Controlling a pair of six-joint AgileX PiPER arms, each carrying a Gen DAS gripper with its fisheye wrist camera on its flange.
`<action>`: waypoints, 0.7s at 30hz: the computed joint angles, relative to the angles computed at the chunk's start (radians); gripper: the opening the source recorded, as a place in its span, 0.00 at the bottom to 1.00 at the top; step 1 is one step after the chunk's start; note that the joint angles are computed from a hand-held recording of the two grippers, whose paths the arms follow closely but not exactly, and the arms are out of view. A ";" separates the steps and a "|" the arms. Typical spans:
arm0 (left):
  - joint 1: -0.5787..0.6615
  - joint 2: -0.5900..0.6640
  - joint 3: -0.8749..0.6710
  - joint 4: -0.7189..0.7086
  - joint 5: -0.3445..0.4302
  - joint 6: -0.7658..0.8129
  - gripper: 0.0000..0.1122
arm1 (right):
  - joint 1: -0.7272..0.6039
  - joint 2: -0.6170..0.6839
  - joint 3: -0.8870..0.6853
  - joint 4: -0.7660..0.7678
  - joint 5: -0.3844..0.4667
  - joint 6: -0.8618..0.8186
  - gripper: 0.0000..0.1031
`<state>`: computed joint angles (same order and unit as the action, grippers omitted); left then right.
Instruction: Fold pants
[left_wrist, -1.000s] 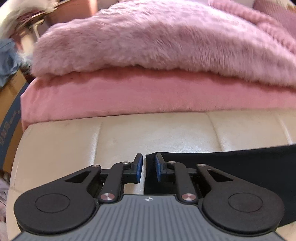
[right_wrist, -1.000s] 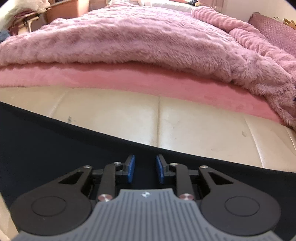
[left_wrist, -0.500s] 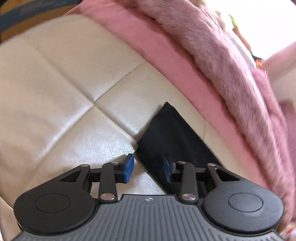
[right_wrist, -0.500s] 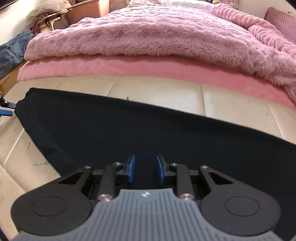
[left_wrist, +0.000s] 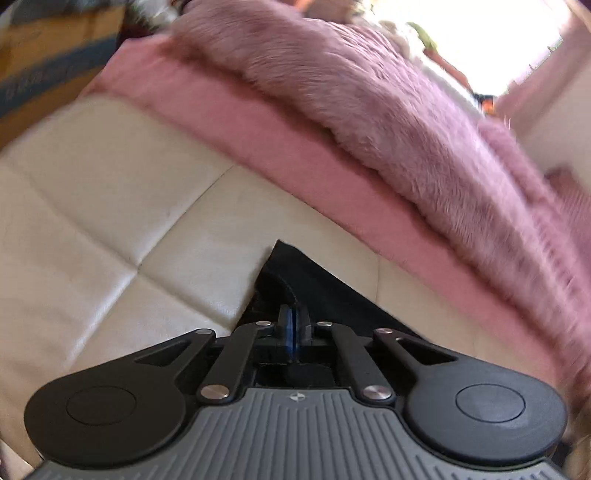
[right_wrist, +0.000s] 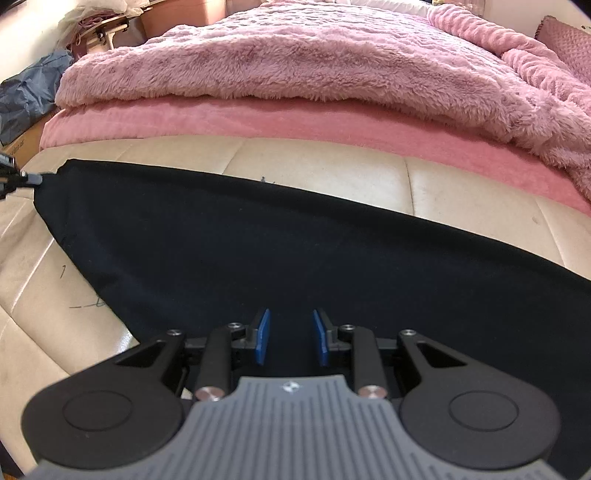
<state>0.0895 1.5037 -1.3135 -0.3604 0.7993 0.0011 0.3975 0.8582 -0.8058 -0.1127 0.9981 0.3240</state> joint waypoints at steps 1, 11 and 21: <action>-0.041 0.006 -0.017 0.065 -0.004 -0.018 0.00 | -0.004 0.004 -0.001 0.002 -0.002 -0.003 0.21; -0.166 0.118 -0.133 -0.111 0.137 0.181 0.02 | -0.015 0.052 -0.019 -0.011 -0.033 -0.002 0.21; -0.097 0.070 -0.142 -0.105 0.165 0.453 0.19 | -0.061 0.067 -0.015 0.052 -0.052 -0.072 0.22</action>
<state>-0.0072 1.5742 -1.4553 -0.4658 0.9646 0.4546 0.3367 0.9248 -0.8206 -0.0605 0.9459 0.2523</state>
